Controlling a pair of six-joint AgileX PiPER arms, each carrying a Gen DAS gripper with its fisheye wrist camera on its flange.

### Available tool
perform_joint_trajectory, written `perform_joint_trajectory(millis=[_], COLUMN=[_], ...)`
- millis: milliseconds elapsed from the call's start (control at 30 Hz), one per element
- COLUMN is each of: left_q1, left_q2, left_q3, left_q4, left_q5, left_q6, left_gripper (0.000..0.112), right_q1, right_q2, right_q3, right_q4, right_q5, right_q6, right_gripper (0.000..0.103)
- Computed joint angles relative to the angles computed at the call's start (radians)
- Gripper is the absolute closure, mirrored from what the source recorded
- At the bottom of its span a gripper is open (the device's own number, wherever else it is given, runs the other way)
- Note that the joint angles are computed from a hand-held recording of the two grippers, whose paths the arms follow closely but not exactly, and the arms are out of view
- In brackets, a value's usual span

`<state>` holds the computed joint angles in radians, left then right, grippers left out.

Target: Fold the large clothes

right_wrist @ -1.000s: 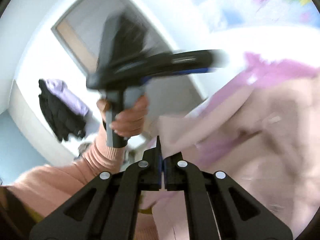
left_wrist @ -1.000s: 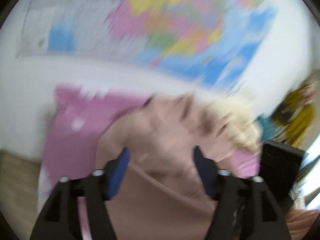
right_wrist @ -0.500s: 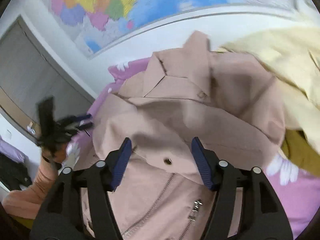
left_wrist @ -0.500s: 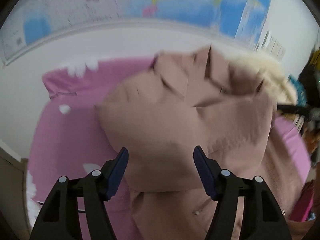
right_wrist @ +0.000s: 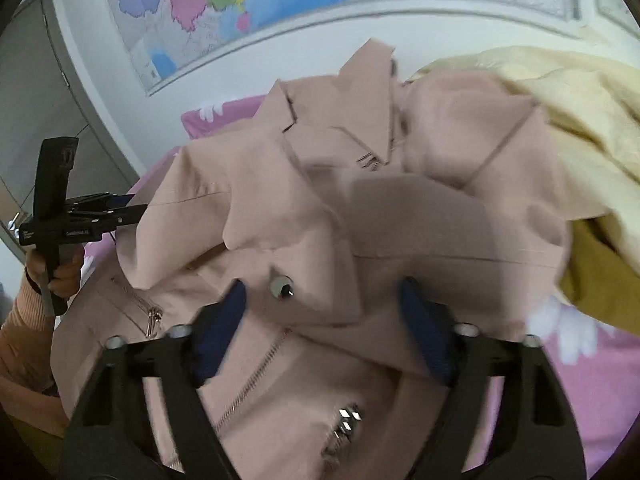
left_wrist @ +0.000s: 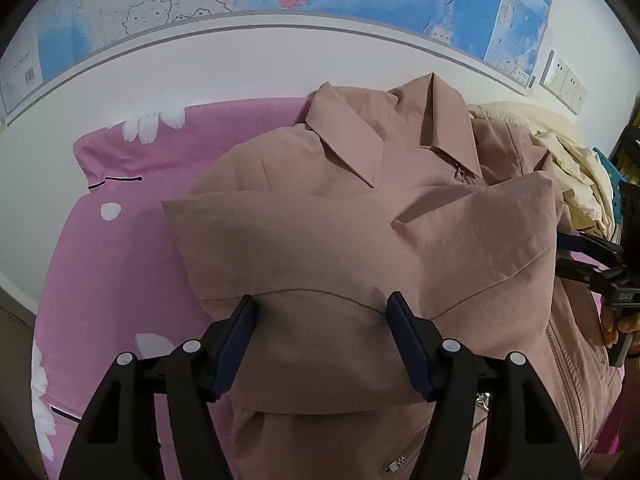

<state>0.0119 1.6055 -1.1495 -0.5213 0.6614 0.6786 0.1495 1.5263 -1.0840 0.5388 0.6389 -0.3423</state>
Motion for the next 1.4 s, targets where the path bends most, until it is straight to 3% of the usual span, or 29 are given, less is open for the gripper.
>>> perform_joint_trajectory(millis=[33,67,167,267,400,533,733,867,967,1033,1167,1267,1400], left_q1=[-0.003,-0.004,0.004,0.010,-0.003,-0.036,-0.110,-0.126,-0.133,-0.149,-0.185,-0.166,-0.144], left_q2=[0.000,0.000,-0.001,-0.002,-0.003,0.013,0.038,0.021,0.014,0.047,0.076,0.048,0.004], left_q3=[0.003,0.007,0.008,0.005,0.009,0.010,0.037,0.047,0.043,0.013,0.017,0.033,0.058], left_q4=[0.002,0.002,-0.015,-0.017,0.000,0.068,0.379,0.472,0.488,0.524,0.634,0.540,0.397], left_q5=[-0.005,-0.010,-0.010,-0.013,-0.058,-0.109,-0.222,-0.261,-0.293,-0.269,-0.272,-0.271,-0.266], left_q6=[-0.001,-0.001,0.011,0.014,0.001,-0.073,-0.345,-0.445,-0.490,-0.521,-0.610,-0.528,-0.378], left_gripper=[0.048,0.048,0.048,0.048,0.048,0.048,0.042,0.043,0.044,0.044,0.042,0.039,0.038], right_q1=[-0.006,-0.022,-0.115,-0.232,-0.350,-0.339,-0.258,-0.285,-0.242,-0.200,-0.145,-0.156,-0.086], right_q2=[0.031,0.054,0.018,-0.037,-0.010,0.076,0.098,0.048,0.031,0.072,0.097,-0.015,-0.128], right_q3=[-0.023,-0.044,-0.039,-0.091,-0.273,-0.353,-0.248,-0.229,-0.237,-0.255,-0.224,-0.127,-0.033], right_q4=[0.030,0.073,0.256,0.316,0.227,0.087,-0.030,0.022,-0.101,-0.216,-0.393,-0.313,-0.232], right_q5=[0.025,0.065,0.159,0.283,0.429,0.468,0.309,0.232,0.151,0.150,0.119,0.032,-0.027], right_q6=[-0.030,-0.067,-0.223,-0.251,-0.148,-0.037,0.005,-0.027,0.055,0.126,0.276,0.252,0.137], right_gripper=[0.069,0.099,0.100,0.100,0.100,0.099,0.099,0.100,0.100,0.100,0.083,0.065,0.065])
